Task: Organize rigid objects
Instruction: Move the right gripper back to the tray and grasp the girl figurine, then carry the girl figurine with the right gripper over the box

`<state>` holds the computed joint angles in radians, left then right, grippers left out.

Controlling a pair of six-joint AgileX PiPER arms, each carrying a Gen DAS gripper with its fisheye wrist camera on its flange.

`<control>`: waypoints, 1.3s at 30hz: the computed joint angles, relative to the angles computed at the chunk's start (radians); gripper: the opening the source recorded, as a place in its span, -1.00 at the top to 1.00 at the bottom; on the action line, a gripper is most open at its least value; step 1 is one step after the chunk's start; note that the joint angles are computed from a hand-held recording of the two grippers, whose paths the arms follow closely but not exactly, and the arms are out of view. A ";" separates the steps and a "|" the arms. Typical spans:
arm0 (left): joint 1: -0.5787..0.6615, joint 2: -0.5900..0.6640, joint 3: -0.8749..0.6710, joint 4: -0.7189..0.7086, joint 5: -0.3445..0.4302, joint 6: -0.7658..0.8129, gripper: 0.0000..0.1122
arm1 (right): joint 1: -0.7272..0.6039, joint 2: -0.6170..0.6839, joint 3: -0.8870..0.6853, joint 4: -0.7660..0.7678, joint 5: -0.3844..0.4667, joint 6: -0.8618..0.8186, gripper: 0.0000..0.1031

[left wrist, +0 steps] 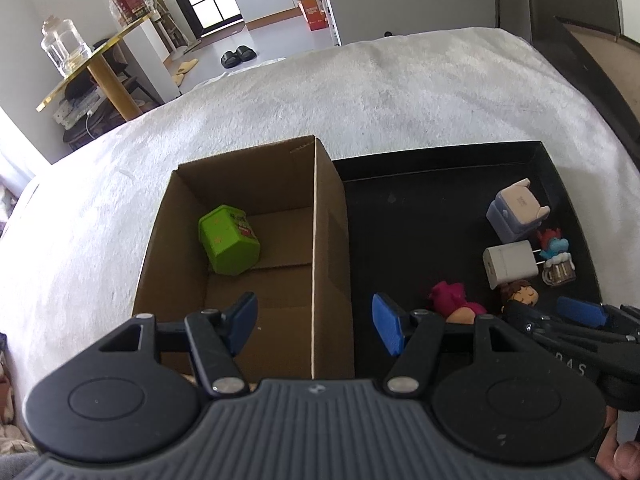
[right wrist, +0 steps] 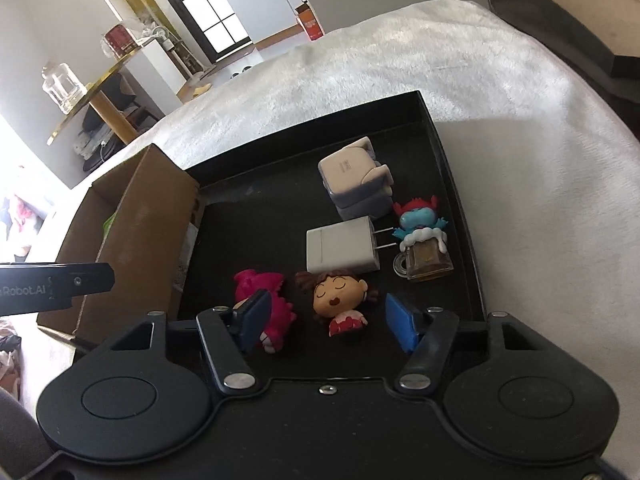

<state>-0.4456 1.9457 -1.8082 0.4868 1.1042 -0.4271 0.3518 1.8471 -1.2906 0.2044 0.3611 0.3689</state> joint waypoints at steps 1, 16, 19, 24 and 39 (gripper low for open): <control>-0.001 0.007 -0.007 0.001 0.004 0.001 -0.11 | 0.001 0.012 -0.011 -0.013 0.005 0.010 -0.19; 0.018 0.048 -0.053 -0.024 0.024 0.016 -0.11 | 0.045 0.090 -0.095 -0.216 0.046 0.144 0.02; 0.020 0.032 -0.035 -0.027 0.012 0.020 -0.11 | 0.043 0.067 -0.067 -0.206 0.025 0.133 0.20; 0.027 -0.007 0.010 -0.038 -0.006 0.010 -0.11 | 0.043 0.053 -0.062 -0.206 0.052 0.126 0.20; 0.078 -0.130 0.114 -0.096 -0.056 0.022 -0.11 | 0.071 -0.013 -0.060 -0.304 0.097 0.234 0.20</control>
<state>-0.3678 1.8159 -1.6940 0.3910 1.0483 -0.4053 0.4223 1.8338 -1.3502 -0.0996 0.4580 0.6031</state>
